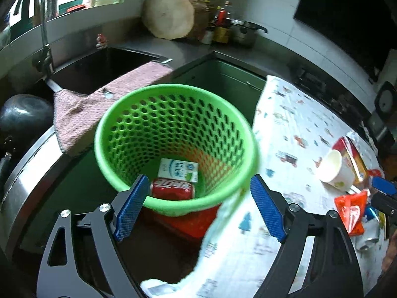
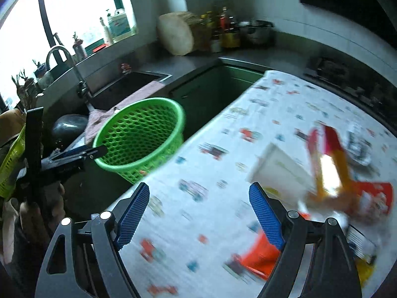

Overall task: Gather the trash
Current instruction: 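Move both open tools back over the remaining trash on the table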

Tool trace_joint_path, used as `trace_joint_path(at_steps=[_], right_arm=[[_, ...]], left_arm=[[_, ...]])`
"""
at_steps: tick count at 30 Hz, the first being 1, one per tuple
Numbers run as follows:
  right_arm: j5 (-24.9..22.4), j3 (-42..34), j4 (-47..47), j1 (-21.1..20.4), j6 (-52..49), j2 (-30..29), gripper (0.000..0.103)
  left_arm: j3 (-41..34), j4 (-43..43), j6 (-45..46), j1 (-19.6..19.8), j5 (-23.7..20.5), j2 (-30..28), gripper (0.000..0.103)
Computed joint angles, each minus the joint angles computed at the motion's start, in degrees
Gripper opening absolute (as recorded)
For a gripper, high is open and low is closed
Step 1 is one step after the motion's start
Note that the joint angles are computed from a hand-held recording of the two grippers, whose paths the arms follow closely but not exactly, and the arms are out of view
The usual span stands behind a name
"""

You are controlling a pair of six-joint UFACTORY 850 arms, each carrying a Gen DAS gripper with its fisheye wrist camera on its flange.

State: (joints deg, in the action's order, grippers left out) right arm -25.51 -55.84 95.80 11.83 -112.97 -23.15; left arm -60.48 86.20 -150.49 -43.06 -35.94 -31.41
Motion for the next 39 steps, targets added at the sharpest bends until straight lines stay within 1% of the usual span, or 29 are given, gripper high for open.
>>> trace_joint_path(at_steps=[5, 8, 12, 19, 22, 24, 29, 33, 39], right_arm=[[-0.26, 4.15, 2.05, -5.76, -4.68, 3.33, 0.08], [-0.58, 5.74, 2.33, -9.23, -6.19, 4.33, 0.08], [-1.09, 6.88, 0.73, -13.51, -6.17, 4.91, 0.081], [-0.28, 8.42, 0.99, -18.69, -11.8, 5.3, 0.081], [-0.51, 8.28, -1.16, -20.84, -12.58, 4.51, 0.081], [-0.49, 8.01, -2.37, -21.74, -13.09, 3.88, 0.081], [0.64, 7.58, -2.16, -22.57, -19.32, 2.48, 0.081], [1.96, 6.11, -2.51, -22.46, -22.43, 0.48, 0.081], [3.73, 4.02, -1.61, -21.67, -27.28, -2.26, 0.081]], left_arm=[[-2.75, -0.62, 2.22, -1.54, 0.05, -1.31, 0.083], [-4.56, -1.16, 3.9, -2.41, -0.03, -2.13, 0.086], [-7.03, -1.66, 6.02, -3.31, 0.26, -3.38, 0.086], [-12.97, -3.84, 12.49, -4.71, 2.43, -6.7, 0.086], [-15.55, -5.68, 16.22, -5.33, 3.08, -8.13, 0.086], [-17.48, -6.93, 18.63, -5.66, 3.95, -9.22, 0.086], [-21.95, -10.24, 24.45, -6.18, 5.94, -11.79, 0.086], [-25.4, -12.77, 28.32, -6.5, 7.88, -13.92, 0.086], [-30.11, -17.84, 35.52, -6.73, 9.53, -16.81, 0.086]])
